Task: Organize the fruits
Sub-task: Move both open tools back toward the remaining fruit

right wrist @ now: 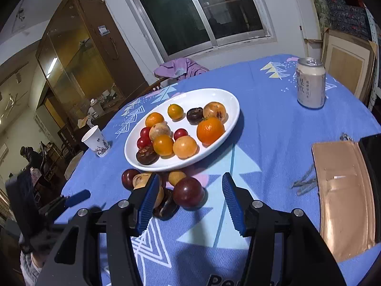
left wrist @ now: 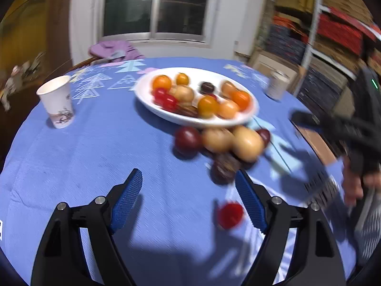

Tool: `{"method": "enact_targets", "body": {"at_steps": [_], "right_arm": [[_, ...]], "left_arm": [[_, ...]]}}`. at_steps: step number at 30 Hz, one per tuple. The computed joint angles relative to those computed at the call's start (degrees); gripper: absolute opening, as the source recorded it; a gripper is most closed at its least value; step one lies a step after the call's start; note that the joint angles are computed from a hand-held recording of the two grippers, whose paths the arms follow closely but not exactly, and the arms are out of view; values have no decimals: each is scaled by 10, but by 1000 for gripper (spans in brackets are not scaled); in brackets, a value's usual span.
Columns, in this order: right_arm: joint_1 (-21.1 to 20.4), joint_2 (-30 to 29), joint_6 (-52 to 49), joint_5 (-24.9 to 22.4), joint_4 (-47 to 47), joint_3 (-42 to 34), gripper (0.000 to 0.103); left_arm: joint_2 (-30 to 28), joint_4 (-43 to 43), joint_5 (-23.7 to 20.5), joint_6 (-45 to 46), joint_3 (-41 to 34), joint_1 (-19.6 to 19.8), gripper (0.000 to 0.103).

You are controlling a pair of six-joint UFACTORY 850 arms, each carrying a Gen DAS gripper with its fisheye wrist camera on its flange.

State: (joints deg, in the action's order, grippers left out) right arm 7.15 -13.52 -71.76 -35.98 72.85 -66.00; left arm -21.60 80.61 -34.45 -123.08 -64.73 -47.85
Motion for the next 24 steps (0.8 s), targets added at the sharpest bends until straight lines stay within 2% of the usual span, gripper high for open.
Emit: {"method": "enact_targets", "body": {"at_steps": [5,10,16,19,20,21,22,24], "right_arm": [[-5,4,-11,-3,19,5,58],[-3,5,-20,-3,21,6,58],[7,9,-26,5,10,12,60],[8,10,-29,9,9,14,60],[8,10,-28,10,9,13,60],[7,10,-30,10,11,14,60],[7,10,-30,8,12,14,60],[6,10,-31,6,13,14,60]], "left_arm": [[-24,-30,-14,62,-19,-23,80],[-33,-52,0,90,-30,-19,80],[-48,-135,10,162,-48,-4,80],[-42,-132,-22,143,-42,-4,85],[-41,-128,-52,137,-41,-8,90],[-38,-124,-84,126,-37,-12,91],[-32,-120,-95,115,-31,-13,91],[-18,-112,-80,91,-12,-7,91]]}}
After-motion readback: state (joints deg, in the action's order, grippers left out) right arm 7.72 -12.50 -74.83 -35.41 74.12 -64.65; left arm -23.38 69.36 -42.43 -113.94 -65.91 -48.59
